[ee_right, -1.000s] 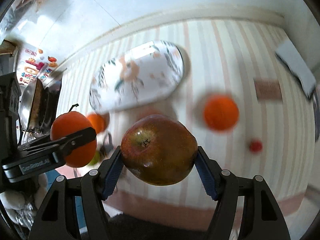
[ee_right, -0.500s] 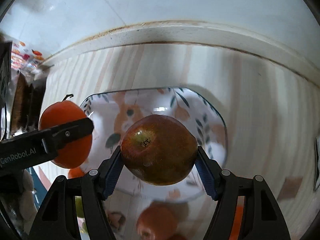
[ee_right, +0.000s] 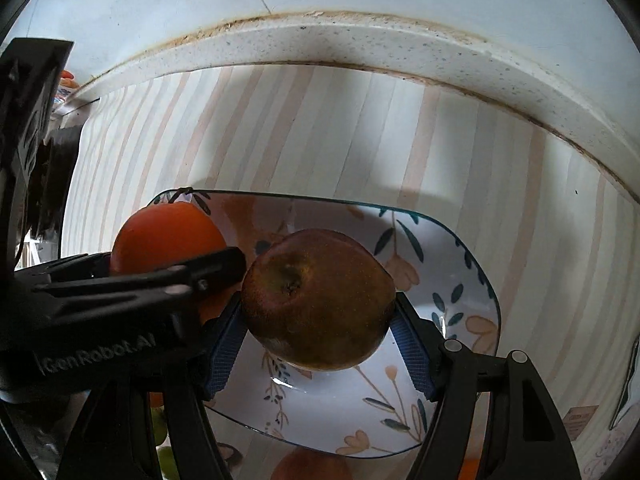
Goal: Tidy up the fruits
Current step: 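Carry the orange and apple to the floral plate and release both, then move both open tools back toward the remaining fruit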
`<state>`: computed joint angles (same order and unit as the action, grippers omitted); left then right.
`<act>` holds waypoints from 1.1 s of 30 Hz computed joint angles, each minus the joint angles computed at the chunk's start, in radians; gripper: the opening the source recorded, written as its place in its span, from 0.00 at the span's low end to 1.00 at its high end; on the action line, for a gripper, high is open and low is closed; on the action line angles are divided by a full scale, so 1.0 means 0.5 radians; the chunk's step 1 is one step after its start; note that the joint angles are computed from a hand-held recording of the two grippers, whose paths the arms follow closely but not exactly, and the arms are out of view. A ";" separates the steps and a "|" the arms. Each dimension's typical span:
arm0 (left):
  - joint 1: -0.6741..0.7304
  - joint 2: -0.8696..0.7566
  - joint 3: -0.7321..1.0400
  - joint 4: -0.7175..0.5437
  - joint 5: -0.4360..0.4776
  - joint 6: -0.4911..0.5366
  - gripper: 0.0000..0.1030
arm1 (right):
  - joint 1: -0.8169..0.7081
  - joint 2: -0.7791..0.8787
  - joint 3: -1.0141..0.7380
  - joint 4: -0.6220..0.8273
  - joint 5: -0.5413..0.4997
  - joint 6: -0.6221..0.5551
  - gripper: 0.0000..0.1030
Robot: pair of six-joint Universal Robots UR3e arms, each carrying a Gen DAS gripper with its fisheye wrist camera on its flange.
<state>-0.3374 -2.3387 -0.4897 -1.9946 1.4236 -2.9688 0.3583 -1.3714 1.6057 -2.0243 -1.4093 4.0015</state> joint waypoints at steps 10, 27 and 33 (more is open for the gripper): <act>0.012 -0.004 0.136 -0.043 -0.012 0.015 0.77 | 0.037 -0.123 -0.161 0.341 -0.131 0.080 0.90; 0.285 1.191 -1.136 0.576 0.080 0.328 0.77 | 0.600 -0.092 -0.994 1.139 -0.537 0.770 0.90; 0.423 1.554 -1.358 0.547 0.024 0.476 0.77 | 0.844 0.155 -1.588 1.507 -0.703 0.993 0.90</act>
<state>-0.1259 -1.5615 -1.1687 -1.7210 1.4357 -2.7308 0.7804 -1.2937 0.8118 -1.2706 -1.7607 4.4981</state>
